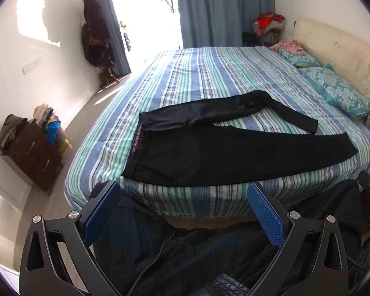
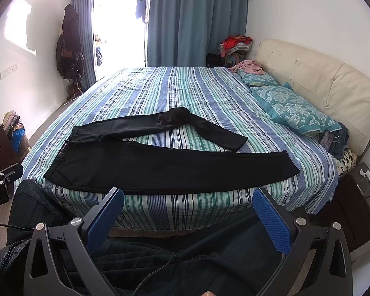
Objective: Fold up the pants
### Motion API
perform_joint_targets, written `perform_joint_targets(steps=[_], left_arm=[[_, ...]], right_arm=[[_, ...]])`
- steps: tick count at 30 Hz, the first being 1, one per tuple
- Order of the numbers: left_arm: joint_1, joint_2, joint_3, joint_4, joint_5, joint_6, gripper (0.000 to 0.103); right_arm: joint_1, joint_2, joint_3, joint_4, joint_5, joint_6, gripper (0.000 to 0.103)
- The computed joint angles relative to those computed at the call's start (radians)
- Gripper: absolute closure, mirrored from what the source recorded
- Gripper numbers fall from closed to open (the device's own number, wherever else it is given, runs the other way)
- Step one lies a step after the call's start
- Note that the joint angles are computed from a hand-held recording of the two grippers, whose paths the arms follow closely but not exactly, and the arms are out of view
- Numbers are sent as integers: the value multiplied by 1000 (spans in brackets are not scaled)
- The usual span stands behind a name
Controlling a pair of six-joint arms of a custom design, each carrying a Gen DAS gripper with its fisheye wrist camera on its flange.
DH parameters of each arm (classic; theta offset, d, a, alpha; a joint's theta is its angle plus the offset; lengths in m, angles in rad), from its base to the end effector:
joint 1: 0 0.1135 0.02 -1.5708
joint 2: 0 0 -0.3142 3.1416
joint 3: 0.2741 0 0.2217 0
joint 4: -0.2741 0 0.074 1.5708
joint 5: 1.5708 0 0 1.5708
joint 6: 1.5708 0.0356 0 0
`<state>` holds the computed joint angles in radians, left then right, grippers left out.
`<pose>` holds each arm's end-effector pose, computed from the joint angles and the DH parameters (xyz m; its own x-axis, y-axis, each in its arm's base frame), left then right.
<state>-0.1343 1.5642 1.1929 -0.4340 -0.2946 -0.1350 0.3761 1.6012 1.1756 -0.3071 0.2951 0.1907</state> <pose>0.3120 -0.0317 0.3283 -0.6985 -0.0356 -0.7148 -0.1668 0.9794 0.1142 0.3098 0.1112 0.3218 -0.6393 -0.0575 -0.7668 -0.0297 0.9983 -0.0501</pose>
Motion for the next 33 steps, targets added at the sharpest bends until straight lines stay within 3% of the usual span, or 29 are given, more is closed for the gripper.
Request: perform_joint_targets(steps=[21,26,33], left_arm=[[-3,3,4,-4,-3,-4,0],[-6,-5,-29,17,-5,-8,0],[-23,-1,-31,15,-18,-6,1]], right_arm=[[7,5,-6,2,10,5,0],[24,12,9,-23,106,16,0],[19,18,24,-57,140,36,0]])
